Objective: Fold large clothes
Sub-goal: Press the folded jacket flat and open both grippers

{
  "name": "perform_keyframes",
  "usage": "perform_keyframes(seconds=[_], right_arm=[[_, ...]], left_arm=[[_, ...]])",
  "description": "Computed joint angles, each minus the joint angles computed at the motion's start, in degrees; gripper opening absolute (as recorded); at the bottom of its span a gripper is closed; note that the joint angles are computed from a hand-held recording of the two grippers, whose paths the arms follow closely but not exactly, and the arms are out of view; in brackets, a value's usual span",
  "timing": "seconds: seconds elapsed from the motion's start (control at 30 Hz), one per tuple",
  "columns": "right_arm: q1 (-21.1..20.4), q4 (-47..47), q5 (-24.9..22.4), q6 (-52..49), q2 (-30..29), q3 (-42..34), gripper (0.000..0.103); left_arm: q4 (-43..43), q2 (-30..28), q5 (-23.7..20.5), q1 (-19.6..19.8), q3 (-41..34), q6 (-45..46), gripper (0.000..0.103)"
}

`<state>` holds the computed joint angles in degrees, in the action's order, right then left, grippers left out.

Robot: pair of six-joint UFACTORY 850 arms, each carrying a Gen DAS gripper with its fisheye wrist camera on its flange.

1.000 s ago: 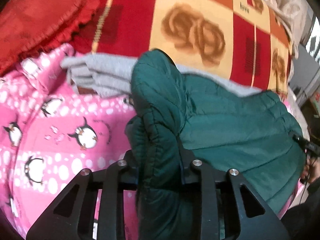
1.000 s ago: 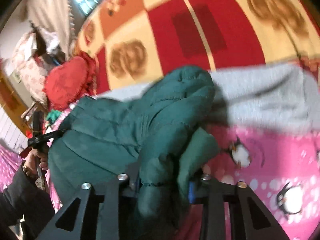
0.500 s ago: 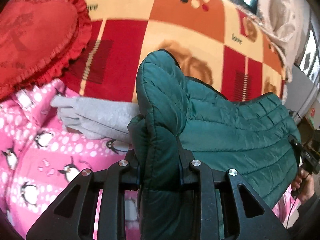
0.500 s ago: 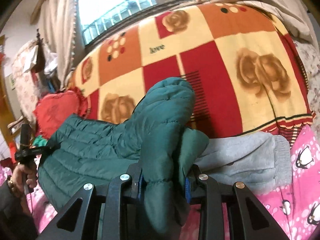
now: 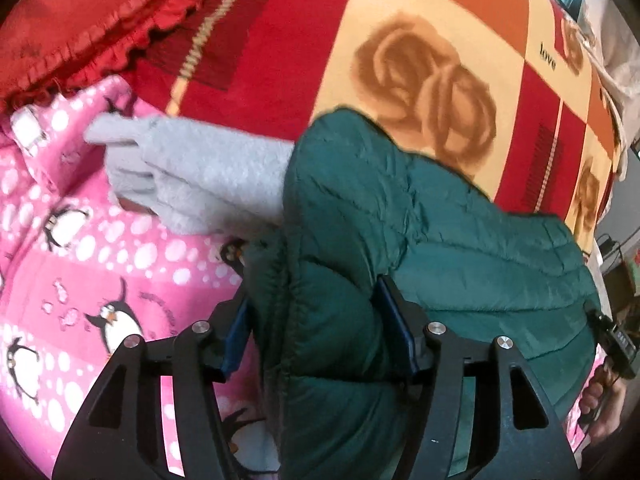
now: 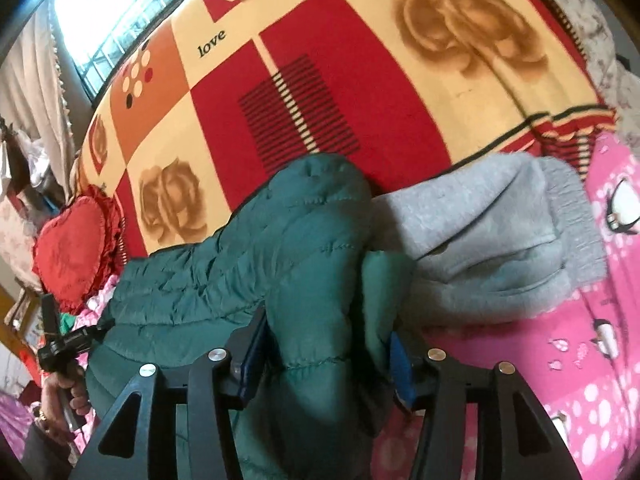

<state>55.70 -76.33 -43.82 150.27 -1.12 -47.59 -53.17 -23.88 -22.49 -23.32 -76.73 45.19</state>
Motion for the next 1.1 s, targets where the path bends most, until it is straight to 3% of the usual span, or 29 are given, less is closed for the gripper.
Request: perform_keyframes(seconds=[0.07, 0.17, 0.3, 0.4, 0.43, 0.5, 0.57, 0.67, 0.73, 0.8, 0.97, 1.1], right_arm=[[0.72, 2.77, -2.73, -2.34, -0.47, -1.3, 0.052], [0.88, 4.25, -3.8, -2.54, -0.56, -1.74, 0.056], [1.14, 6.74, -6.11, 1.92, 0.57, -0.33, 0.062], [3.62, 12.24, -17.28, -3.42, -1.33, -4.01, 0.062], [3.98, 11.81, -18.62, -7.45, -2.54, -5.79, 0.062], [3.79, 8.74, -14.98, -14.69, -4.9, -8.76, 0.062], [3.21, 6.61, -9.91, -20.19, -7.63, -11.38, 0.062], [1.17, 13.62, -4.24, -33.46, -13.26, -16.4, 0.063], [0.19, 16.07, -1.74, -33.65, -14.76, -16.33, 0.072], [0.72, 13.17, -1.92, -28.37, -14.62, -15.06, 0.08], [0.63, 15.66, -1.29, -29.39, -15.03, -16.03, 0.09], [0.43, 16.99, -1.15, -32.15, -15.97, -17.24, 0.098]], left_arm=[[-3.87, 1.76, 2.94, 0.26, 1.66, 3.14, 0.06], [-16.37, 3.85, 4.41, 1.07, 3.63, 13.15, 0.06], [-21.2, 4.62, 4.49, 1.26, 4.26, 17.35, 0.06], [-25.06, 5.37, 2.73, 0.69, 5.01, 22.47, 0.06], [-25.82, 5.6, 1.53, 0.28, 5.22, 24.1, 0.06], [-25.6, 5.89, -0.49, -1.23, 5.64, 26.91, 0.06], [-23.95, 5.89, 0.55, -2.92, 6.08, 27.63, 0.06], [-9.0, 3.73, 3.94, -5.6, 4.94, 15.2, 0.06], [-5.24, 2.99, 5.92, -6.44, 4.95, 11.82, 0.06], [-7.0, 3.08, 8.08, -7.11, 5.57, 13.88, 0.063], [-0.16, 2.66, 10.75, -8.67, 5.48, 8.02, 0.077], [-9.98, 2.97, 10.66, -8.27, 6.67, 15.09, 0.08]])
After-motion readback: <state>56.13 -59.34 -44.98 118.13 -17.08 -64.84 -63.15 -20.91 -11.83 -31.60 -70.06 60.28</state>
